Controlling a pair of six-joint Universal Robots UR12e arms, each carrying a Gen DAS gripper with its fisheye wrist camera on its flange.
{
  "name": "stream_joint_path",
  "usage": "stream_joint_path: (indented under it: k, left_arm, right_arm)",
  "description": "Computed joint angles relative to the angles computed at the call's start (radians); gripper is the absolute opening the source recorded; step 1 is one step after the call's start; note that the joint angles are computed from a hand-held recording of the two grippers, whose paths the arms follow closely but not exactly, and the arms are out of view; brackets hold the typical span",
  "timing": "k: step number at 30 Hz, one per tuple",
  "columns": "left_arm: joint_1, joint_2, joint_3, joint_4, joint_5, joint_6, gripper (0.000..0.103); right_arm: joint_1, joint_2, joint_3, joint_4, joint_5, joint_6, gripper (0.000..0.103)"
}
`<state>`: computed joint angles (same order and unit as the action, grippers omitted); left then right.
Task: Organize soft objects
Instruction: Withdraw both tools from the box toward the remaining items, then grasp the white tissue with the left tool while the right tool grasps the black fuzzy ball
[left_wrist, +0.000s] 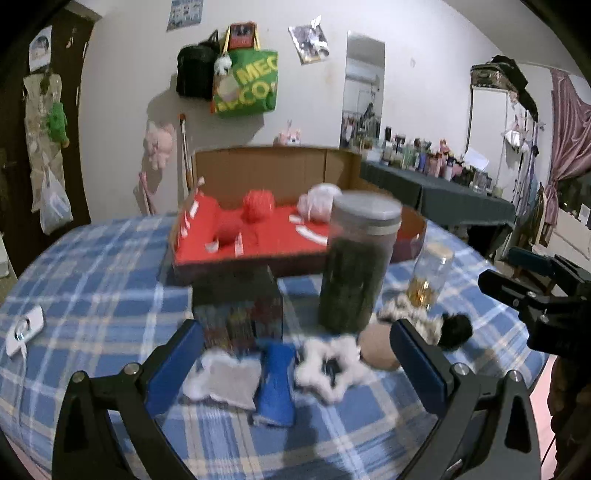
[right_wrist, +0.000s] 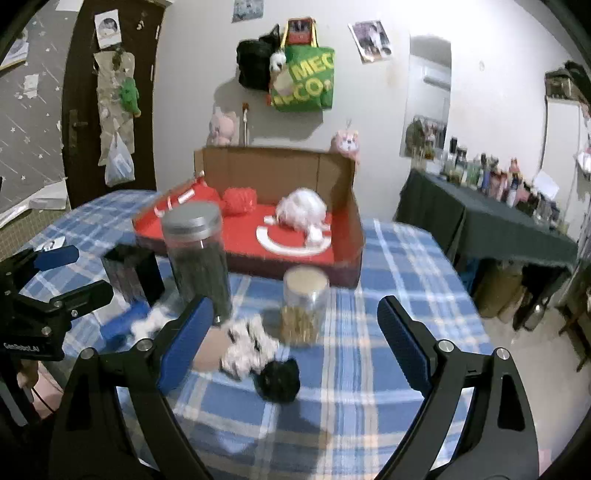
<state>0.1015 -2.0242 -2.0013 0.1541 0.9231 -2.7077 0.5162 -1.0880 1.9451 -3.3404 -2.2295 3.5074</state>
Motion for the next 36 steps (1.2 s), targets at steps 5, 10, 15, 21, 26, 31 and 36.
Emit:
stream_joint_path:
  k: [5,10,15,21,26,31,36]
  left_arm:
    - [0.002,-0.016,-0.002,-0.020,0.031,-0.006,0.103]
    - [0.010,-0.032,0.000,-0.020,0.061,-0.013,0.103]
    - [0.021,-0.035,0.008,-0.024,0.073,-0.026,0.102]
    - [0.031,-0.043,0.025,-0.022,0.090,-0.033,0.098]
    - [0.029,-0.053,0.046,-0.079,0.112,-0.006,0.089]
    - [0.033,-0.061,0.059,-0.124,0.094,0.021,0.074]
    - [0.041,-0.056,0.075,-0.242,0.038,0.099,0.028]
  right_arm:
    - [-0.014,0.010,0.021,0.026,0.045,0.068,0.091]
    - [-0.025,0.019,0.038,0.034,0.063,0.105,0.091]
    - [-0.034,0.024,0.051,0.022,0.079,0.133,0.091]
    - [-0.045,0.026,0.063,-0.009,0.112,0.147,0.091]
    - [-0.057,0.029,0.072,-0.037,0.150,0.146,0.087]
    - [-0.074,0.034,0.076,-0.053,0.224,0.154,0.057]
    - [-0.100,0.039,0.093,-0.114,0.357,0.166,0.031]
